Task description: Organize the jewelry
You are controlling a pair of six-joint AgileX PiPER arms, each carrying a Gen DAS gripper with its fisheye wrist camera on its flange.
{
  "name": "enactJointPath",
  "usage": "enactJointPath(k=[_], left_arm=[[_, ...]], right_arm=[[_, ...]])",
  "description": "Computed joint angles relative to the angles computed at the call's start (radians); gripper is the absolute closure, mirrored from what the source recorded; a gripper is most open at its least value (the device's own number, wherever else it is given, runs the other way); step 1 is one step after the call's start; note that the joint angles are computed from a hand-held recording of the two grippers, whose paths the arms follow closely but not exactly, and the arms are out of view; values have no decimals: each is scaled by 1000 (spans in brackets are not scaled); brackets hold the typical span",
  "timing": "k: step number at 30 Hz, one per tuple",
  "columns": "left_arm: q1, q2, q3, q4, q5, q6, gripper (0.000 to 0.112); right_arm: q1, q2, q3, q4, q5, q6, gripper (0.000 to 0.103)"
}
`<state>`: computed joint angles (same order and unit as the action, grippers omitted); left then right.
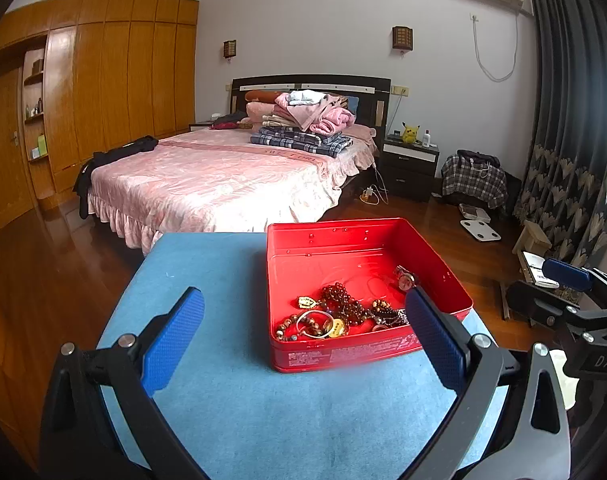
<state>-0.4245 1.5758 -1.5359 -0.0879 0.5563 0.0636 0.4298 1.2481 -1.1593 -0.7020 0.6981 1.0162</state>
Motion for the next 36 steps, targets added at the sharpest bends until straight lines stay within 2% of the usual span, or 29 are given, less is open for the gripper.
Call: enactJointPath(k=[25,36], left_arm=[[-10,4,26,12,-28,-12,15],[-10,11,11,23,-12,-17,15]], right_arm=[[-7,-7,24,-1,6,-3,6],[-16,-11,27,9,2,-18,6]])
